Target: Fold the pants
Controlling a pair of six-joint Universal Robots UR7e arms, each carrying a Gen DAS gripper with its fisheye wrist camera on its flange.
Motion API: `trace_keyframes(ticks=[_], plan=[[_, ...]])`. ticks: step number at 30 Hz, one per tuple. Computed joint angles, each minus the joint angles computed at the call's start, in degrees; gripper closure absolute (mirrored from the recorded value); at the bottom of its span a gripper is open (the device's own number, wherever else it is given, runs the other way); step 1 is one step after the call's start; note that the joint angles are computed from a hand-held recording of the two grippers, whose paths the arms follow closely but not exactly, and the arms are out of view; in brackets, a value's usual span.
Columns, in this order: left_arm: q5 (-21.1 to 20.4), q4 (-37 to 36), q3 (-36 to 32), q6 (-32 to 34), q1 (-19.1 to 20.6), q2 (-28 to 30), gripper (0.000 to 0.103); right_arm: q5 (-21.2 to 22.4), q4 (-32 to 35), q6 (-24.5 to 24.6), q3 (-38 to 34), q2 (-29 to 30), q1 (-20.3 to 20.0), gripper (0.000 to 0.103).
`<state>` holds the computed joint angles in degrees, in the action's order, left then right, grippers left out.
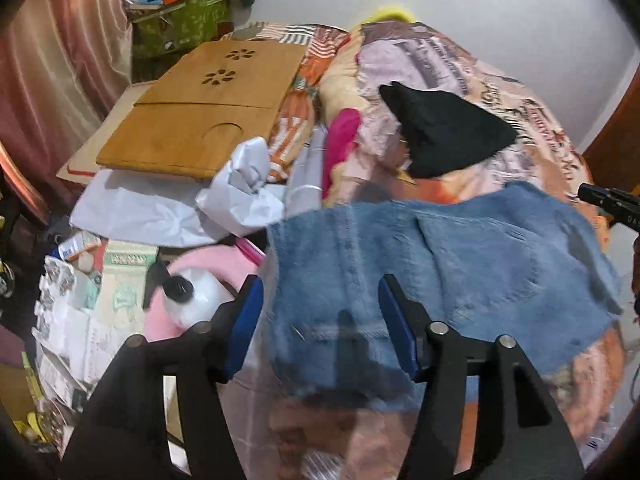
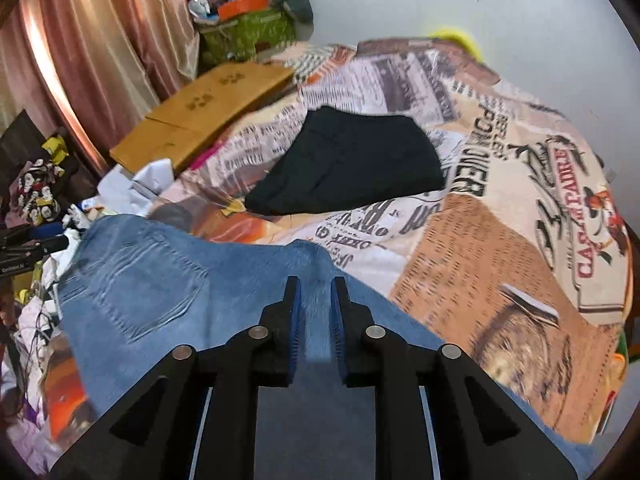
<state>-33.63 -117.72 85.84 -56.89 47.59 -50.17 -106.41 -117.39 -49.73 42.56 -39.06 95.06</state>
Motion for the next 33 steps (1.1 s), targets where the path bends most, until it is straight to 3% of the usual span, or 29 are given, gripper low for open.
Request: trace_keyframes(ticks=[3, 11, 15, 25, 29, 31, 33], plan=[[-1.99, -1.02, 0.87, -1.99, -1.19, -0.04, 0.039, 2.33, -2.95, -1.14, 6.44, -4.78, -0.62, 0.069], [-11.14, -9.10, 4.69, -3.85, -2.26, 0.58, 0.039, 4.53, -7.80, -2.67, 20.96, -14.24, -2.83, 0.068], [-15.19, -15.73, 6.24, -3.10, -1.82, 1.47, 0.039, 4.30, -7.86, -2.61, 24.96, -16.03, -3.79, 0.067], [-20.19, -26.54, 5.99, -2.15, 2.77, 3.78, 0.039, 3.52, -7.42, -1.36, 27.68, -16.63, -4.81, 0.066], [-18.11, -23.99, 4.14, -2.35, 3.19, 4.99, 0.047, 3.30, -8.11, -1.83, 28.08, -16.70, -4.73, 0.065], [-14.42, -21.98, 3.48, -3.23, 2.65, 5.06, 0.062, 3.50, -8.00, -1.73, 28.17, -16.80, -4.82, 0.065], [-11.62, -20.12, 3.33, -4.31, 2.17, 4.65, 0.070, 3.83, -7.84, -1.64, 28.42, -17.04, -5.03, 0.065]])
